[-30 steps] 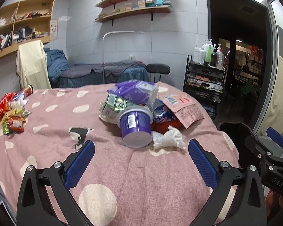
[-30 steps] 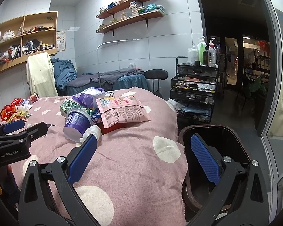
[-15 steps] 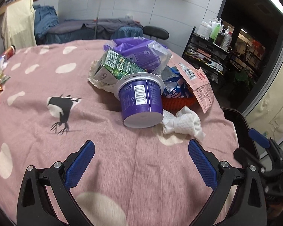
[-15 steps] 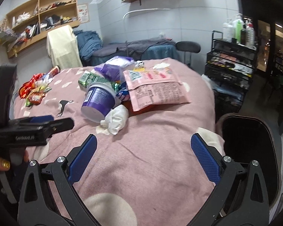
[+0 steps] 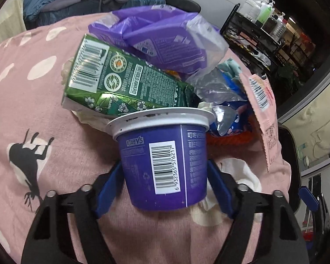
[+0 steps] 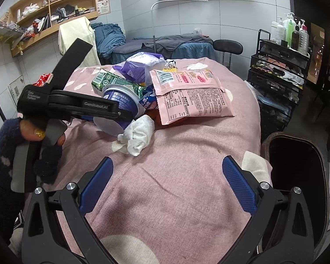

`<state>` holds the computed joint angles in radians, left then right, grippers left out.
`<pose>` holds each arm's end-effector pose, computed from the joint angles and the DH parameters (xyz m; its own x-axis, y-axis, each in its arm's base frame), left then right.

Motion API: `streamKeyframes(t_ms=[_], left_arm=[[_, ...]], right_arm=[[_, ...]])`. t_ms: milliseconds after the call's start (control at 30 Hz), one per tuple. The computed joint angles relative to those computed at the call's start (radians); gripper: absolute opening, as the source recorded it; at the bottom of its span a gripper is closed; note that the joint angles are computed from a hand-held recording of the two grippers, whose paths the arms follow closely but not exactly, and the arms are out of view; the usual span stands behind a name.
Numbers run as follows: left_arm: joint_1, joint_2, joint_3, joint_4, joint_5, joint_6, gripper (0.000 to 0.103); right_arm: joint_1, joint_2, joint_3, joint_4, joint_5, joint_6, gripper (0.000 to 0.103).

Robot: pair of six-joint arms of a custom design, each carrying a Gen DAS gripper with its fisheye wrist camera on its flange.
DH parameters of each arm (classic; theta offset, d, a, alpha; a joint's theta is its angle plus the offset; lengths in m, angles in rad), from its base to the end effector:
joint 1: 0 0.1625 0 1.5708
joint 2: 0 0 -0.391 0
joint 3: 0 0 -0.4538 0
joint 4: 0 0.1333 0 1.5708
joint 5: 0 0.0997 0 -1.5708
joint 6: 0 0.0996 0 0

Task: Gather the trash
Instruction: 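Grasp the purple yogurt cup with the left tool while the right tool grasps the white tissue, then carry both items to the black bin and open both tools to drop them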

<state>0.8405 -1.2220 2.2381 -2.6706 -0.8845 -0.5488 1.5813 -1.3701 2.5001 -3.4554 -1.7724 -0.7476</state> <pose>-0.1728 -0.4874 0.0758 -0.8686 0.0193 -0.4951 0.2481 0.8820 -0.4007 0.1177 -0.4098 0.1324 -0.7143 -0.4023 0.5727 -0.6727 0.6205 -0.4031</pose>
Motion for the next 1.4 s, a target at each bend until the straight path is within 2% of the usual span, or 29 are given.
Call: streamKeyframes(t_ms=[167,333,567,633,733,867,933,1000,1067,1167,1400], left_arm=[[0.001,-0.038,0.039,-0.047,-0.029,-0.003,0.068],[-0.039,-0.13,0.137,-0.126,-0.051,-0.005,0.068],[-0.165,-0.288,0.307,-0.163,0.06,-0.065,0.068],[-0.219,-0.335,0.36,-0.161,0.118,-0.103,0.068],[-0.266,-0.334,0.385,-0.195,0.181,-0.11,0.068],[-0.335,-0.368,0.437,-0.185,0.269,-0.127,0.068],[-0.334,-0.353,0.439,-0.226,0.267,-0.114,0.068],[-0.335,-0.382,0.457,-0.215,0.26,-0.132,0.068],[-0.327,-0.376,0.456,-0.224,0.257,-0.135,0.068],[-0.321,-0.365,0.454,-0.251,0.251,-0.129,0.068],[-0.359,-0.334,0.456,-0.284,0.267,-0.124,0.068]], right_arm=[[0.004,0.013,-0.035,0.071,0.0,0.011,0.091],[0.015,0.03,-0.064,0.12,0.011,0.019,0.086],[0.045,0.08,-0.122,0.174,-0.01,0.008,0.083],[0.058,0.098,-0.141,0.193,-0.029,0.008,0.081],[0.073,0.129,-0.173,0.217,-0.055,0.009,0.075],[0.084,0.167,-0.231,0.304,-0.088,0.052,0.063],[0.086,0.186,-0.262,0.358,-0.089,0.077,0.056],[0.088,0.196,-0.27,0.372,-0.092,0.091,0.039],[0.09,0.203,-0.27,0.367,-0.095,0.09,0.034],[0.086,0.192,-0.252,0.348,-0.075,0.087,0.028],[0.04,0.055,-0.141,0.361,0.08,0.055,0.025]])
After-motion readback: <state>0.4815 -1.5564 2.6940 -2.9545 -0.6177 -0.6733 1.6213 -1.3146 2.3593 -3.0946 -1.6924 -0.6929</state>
